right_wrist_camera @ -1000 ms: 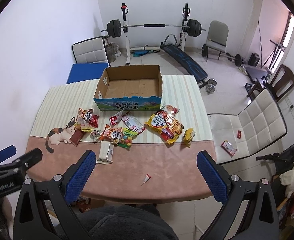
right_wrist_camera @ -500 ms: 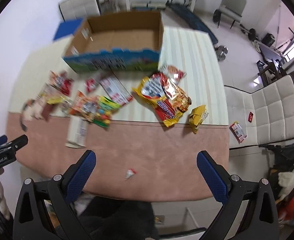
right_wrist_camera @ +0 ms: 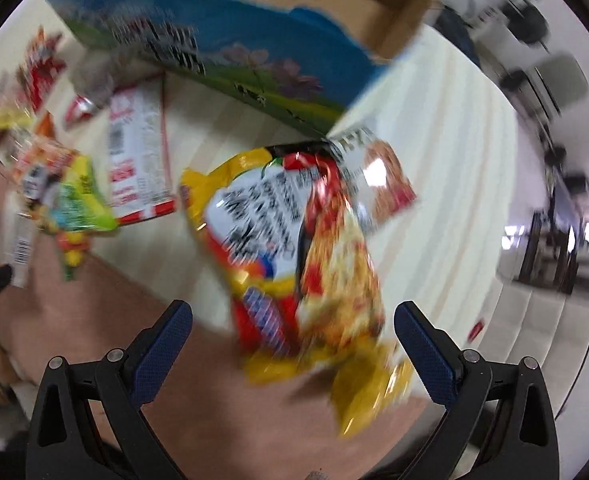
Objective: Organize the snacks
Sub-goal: 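Grasp the white bread packet with left gripper while right grasps Buldak noodle bag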
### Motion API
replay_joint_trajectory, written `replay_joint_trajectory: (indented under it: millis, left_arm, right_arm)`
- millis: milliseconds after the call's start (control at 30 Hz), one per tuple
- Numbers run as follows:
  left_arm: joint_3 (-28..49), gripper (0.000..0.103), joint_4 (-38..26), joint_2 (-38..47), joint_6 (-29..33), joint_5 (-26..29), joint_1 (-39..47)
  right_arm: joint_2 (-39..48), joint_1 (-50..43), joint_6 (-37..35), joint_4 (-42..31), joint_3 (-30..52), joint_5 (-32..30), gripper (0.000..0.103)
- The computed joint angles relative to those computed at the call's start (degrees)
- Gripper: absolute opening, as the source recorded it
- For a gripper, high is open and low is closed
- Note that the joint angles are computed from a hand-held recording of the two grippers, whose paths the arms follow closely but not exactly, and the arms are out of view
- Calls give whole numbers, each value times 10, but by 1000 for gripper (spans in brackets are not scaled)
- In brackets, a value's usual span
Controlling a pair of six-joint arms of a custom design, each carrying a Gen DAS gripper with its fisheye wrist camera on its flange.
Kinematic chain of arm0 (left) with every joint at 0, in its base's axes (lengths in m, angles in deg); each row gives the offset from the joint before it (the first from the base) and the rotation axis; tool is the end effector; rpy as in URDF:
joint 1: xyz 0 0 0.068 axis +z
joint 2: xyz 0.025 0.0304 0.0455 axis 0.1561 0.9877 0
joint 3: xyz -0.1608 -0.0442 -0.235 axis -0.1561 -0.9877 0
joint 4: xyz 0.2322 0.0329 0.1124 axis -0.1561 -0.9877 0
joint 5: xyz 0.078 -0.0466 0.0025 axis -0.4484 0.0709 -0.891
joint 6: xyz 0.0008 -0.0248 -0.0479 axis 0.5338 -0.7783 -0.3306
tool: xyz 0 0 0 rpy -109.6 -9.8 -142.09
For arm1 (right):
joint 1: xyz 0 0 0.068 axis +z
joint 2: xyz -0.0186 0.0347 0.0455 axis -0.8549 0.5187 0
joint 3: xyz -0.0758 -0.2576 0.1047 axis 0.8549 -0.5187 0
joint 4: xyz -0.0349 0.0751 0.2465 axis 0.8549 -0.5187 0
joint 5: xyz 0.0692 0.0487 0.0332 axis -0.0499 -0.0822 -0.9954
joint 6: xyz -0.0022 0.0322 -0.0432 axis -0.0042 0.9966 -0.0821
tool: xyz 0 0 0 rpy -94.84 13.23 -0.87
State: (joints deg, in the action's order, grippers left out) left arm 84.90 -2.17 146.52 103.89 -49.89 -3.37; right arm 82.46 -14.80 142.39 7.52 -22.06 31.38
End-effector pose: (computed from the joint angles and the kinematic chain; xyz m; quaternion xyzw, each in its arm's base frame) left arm 0.2167 -0.0432 0.1402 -0.3014 -0.9517 -0.0569 0.0121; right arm 0.2110 0.2034 0.1711 -0.1626 -0.9806 0.0875 0.0650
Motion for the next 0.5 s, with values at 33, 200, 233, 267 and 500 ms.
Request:
replay_joint_trajectory:
  millis: [33, 200, 233, 267, 500]
  left_arm:
    - [-5, 103, 6, 1, -5, -4, -2]
    - [-21, 103, 35, 11, -13, -16, 4]
    - [-21, 103, 39, 14, -11, -15, 10]
    - [-20, 103, 40, 16, -8, -13, 18]
    - [21, 103, 46, 63, 60, 4, 90]
  right_arm:
    - [14, -14, -29, 18, -11, -3, 103]
    - [62, -74, -102, 125, -78, -54, 102]
    - [56, -79, -91, 144, -92, -60, 102]
    - [44, -84, -79, 162, -108, -67, 100]
    - [-75, -84, 232, 405, -301, -246, 94]
